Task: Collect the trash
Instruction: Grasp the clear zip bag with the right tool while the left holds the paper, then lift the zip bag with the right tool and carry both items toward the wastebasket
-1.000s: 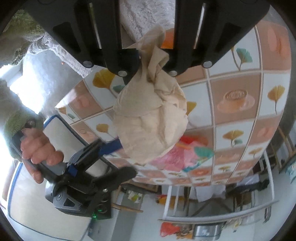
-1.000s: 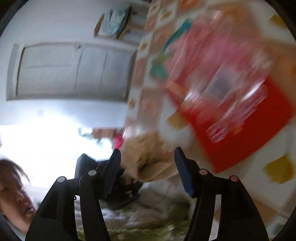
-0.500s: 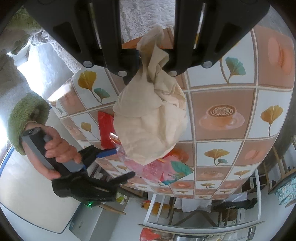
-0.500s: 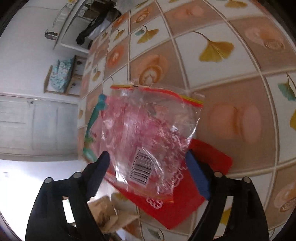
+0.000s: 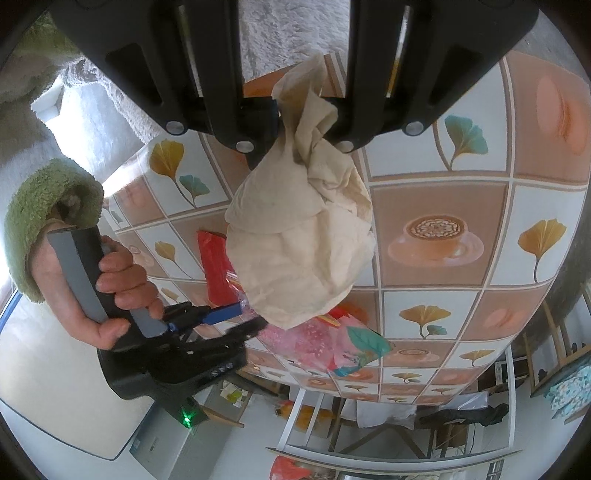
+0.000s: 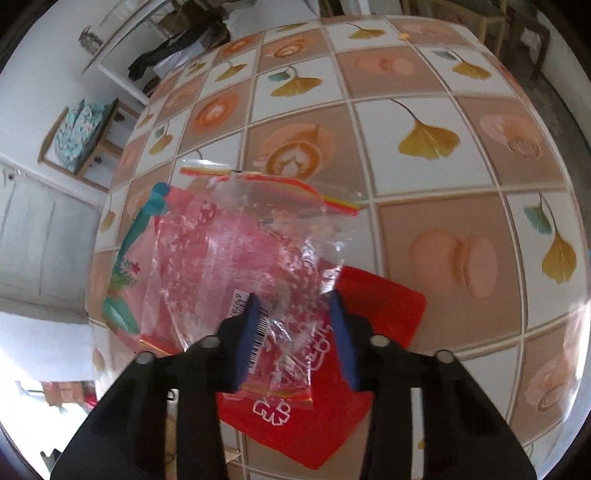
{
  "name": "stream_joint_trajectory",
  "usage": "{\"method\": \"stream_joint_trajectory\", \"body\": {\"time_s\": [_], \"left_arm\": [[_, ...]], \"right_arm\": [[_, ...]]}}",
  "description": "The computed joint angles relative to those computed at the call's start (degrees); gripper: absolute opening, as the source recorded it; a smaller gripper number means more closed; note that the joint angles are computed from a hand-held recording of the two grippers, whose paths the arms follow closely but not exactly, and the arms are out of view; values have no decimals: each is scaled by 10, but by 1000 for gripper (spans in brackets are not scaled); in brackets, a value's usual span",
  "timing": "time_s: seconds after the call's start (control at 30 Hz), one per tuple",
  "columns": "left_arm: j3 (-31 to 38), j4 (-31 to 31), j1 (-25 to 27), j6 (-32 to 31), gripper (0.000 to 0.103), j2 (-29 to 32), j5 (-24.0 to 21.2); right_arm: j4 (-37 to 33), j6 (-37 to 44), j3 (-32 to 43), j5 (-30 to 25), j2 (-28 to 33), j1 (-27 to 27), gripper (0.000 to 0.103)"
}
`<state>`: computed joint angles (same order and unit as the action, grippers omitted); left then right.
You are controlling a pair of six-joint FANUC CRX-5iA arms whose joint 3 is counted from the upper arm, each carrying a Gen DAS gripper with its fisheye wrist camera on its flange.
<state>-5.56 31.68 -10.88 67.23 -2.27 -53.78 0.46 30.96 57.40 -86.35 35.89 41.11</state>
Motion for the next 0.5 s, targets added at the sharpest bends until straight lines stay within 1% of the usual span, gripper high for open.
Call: {"method": "stream_joint_trajectory", "body": {"time_s": [0.03,0.07,0.1,0.17,0.2,0.37,0.4,0.47,0.5], "left_arm": [[-1,1,0,-1,10,0,0],[0,0,0,-1,11,0,0],[0,0,0,-1,10,0,0],[-1,0,0,-2,11,0,1],[-1,0,-1,-1,10,-1,1],[2,-6,-3,4,10,-1,2],[2,-8,-4,6,10,-2,3],[3,-12,-6,9,10,-3,5],[4,-14,-7,11,10,-4,6]], "right_arm": [[-5,-6,-23,17,-14,-2,30],[-9,-15,-55,40,-34,-3,25],[-13,-23,-84,64,-51,-5,23],[-21,-29,-127,106,-78,-9,21],[-24,-29,-146,123,-91,-10,18],[-43,-34,-215,195,-143,-14,9],[-44,-36,-234,214,-159,-14,9],[-41,-36,-253,235,-176,-12,7],[-42,-37,-272,257,-193,-12,6]]}}
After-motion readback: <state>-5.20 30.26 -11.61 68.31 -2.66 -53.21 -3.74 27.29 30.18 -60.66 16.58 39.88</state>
